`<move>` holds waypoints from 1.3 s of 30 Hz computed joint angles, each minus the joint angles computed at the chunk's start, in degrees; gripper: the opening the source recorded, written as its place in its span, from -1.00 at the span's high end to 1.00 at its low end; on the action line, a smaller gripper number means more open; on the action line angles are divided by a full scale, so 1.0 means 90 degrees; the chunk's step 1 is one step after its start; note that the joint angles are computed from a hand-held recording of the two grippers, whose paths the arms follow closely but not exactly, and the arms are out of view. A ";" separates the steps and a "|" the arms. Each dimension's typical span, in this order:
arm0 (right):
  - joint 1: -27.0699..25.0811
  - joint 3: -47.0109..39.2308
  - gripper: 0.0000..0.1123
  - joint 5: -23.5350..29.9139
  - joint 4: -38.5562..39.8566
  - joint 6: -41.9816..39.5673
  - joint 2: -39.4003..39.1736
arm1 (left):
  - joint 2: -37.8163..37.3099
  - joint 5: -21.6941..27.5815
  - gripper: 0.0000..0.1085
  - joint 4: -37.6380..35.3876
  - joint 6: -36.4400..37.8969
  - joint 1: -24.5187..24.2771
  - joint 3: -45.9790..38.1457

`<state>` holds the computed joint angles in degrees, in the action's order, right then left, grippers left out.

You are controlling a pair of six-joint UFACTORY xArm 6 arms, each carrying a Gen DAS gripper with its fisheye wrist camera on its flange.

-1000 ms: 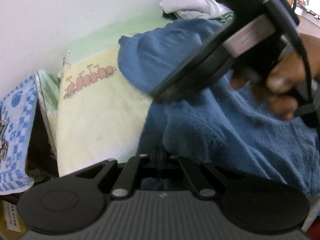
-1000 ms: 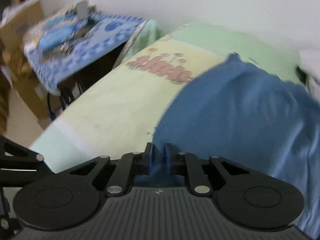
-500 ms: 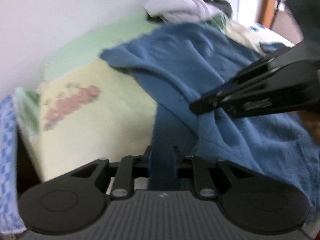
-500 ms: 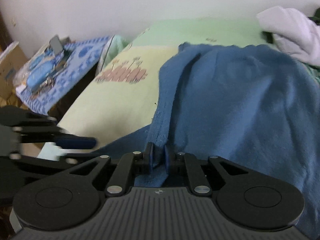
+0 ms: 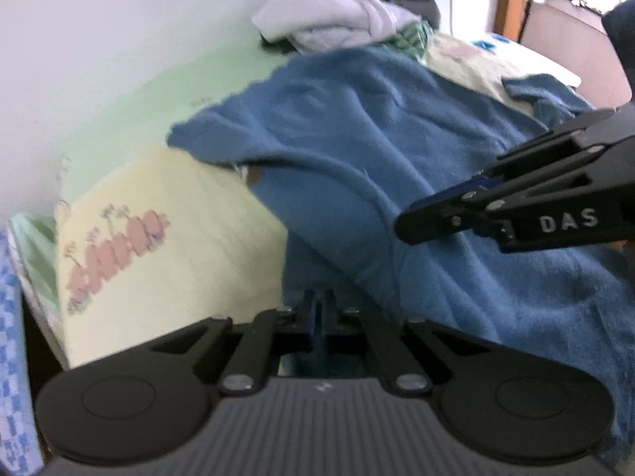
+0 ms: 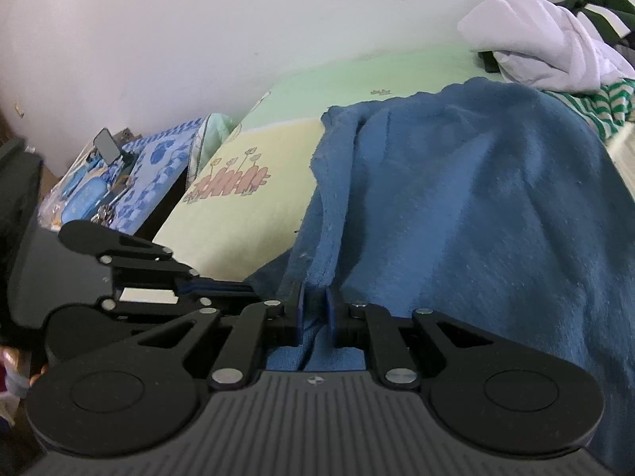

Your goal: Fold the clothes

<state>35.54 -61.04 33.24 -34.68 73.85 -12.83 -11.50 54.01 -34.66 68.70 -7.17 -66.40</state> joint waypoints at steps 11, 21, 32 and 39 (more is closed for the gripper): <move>-0.0262 -0.0076 0.76 -0.1191 0.0843 -0.0942 0.0130 | -0.0038 0.0130 1.00 -0.0138 -0.0713 0.0765 -0.0310; -0.0239 -0.1771 0.61 0.0373 0.1349 -0.1989 0.1629 | -0.0214 0.0209 0.53 0.0128 -0.0561 0.0516 0.0256; -0.0267 -0.1142 0.58 0.0427 0.0674 -0.1254 0.0908 | -0.0566 -0.0112 1.00 -0.0422 -0.0372 0.0438 0.0535; -0.0354 -0.0978 0.49 -0.0976 0.0790 -0.1161 0.0603 | -0.0814 -0.0103 1.00 -0.1062 -0.0760 0.1064 0.0170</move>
<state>32.35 -69.84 24.46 -27.57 63.40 -7.40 -18.82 53.09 -44.21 61.86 2.41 -64.87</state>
